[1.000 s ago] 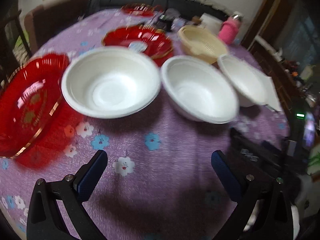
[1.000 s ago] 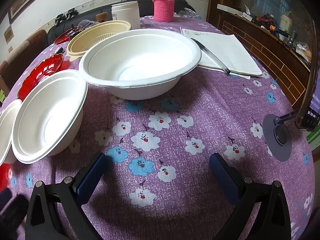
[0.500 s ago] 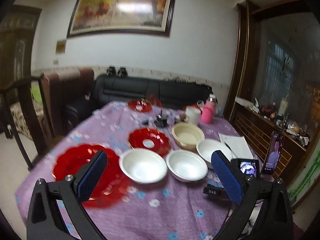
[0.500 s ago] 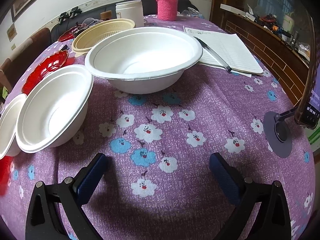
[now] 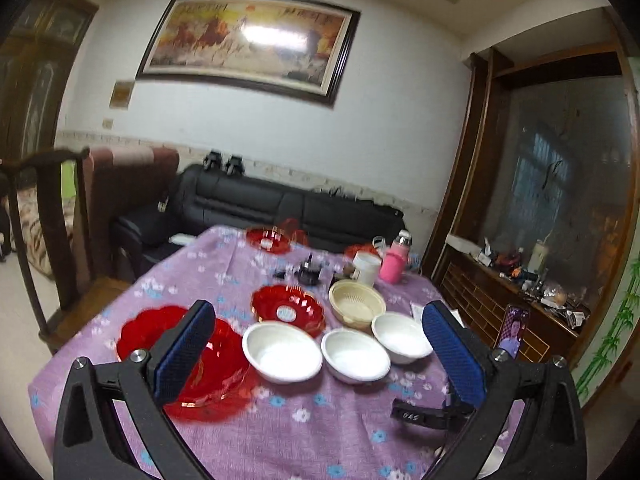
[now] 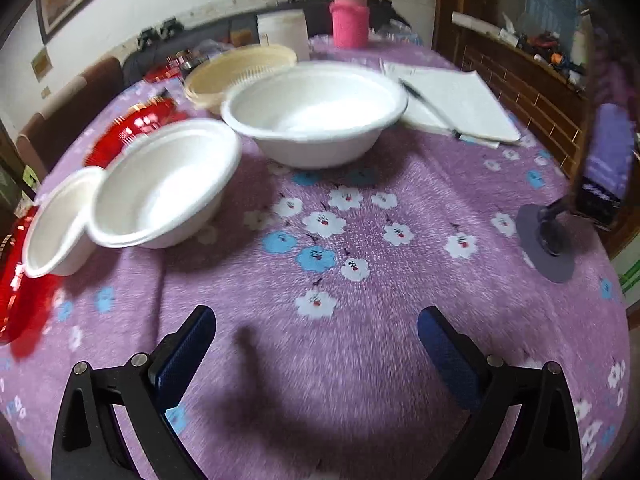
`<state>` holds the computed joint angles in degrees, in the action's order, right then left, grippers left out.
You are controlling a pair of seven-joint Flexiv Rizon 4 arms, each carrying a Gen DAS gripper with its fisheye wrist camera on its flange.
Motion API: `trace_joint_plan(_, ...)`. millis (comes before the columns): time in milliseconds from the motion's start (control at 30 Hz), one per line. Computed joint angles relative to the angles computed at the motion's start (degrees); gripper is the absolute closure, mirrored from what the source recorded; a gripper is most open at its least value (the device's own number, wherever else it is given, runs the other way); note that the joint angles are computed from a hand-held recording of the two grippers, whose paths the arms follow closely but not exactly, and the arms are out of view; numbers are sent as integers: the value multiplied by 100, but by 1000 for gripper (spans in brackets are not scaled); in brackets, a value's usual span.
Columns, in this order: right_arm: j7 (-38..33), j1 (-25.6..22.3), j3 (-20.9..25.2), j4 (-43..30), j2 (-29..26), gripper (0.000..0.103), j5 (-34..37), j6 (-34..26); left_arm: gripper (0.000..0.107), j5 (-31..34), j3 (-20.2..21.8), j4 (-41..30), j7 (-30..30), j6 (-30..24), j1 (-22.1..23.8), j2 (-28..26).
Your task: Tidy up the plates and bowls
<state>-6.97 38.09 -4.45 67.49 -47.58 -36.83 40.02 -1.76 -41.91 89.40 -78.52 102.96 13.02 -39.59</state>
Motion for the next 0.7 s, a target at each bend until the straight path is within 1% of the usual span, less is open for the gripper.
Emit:
trace_joint_plan(33, 106, 82, -90, 74, 55, 1, -130, 36, 4, -29, 71, -3, 2, -93, -32, 40)
trace_joint_plan(100, 474, 336, -381, 353, 246, 1, -669, 170, 4, -186, 365, -21, 17, -266, -189, 159)
trace_joint_plan(167, 919, 569, -668, 586, 407, 1, -1394, 290, 4, -353, 605, -4, 33, -328, -326, 272)
trace_joint_plan(200, 1269, 739, -881, 704, 494, 1, -1920, 313, 4, -421, 678, -2, 51, -333, -374, 295)
trace_joint_plan(233, 1514, 819, -991, 725, 514, 1, -2284, 335, 4, -505, 798, -11, 45, -347, -458, 326)
trace_joint_plan(300, 1654, 792, -978, 627, 496, 1, -2655, 454, 4, -636, 794, 42, 33, -338, -426, 389)
trace_joint_plan(333, 1609, 743, -903, 541, 469, 1, -2715, 481, 4, -687, 787, 69, 24, -338, -402, 429)
trace_joint_plan(433, 1219, 693, -723, 140, 340, 1, -2863, 463, 4, -768, 832, 90, 54, -331, -379, 535)
trace_joint_plan(467, 1109, 765, -746, 37, 316, 1, -2949, 320, 4, -761, 793, 133, 69, -255, -317, 578)
trace_joint_plan(533, 1102, 900, -808, -67, 311, 1, -3172, 117, 4, -679, 652, 232, 72, -109, -138, 679)
trace_joint_plan(700, 1465, 1012, -898, -211, 490, 1, -3847, 131, 4, -368, -89, 340, 48, -3, 588, 867)
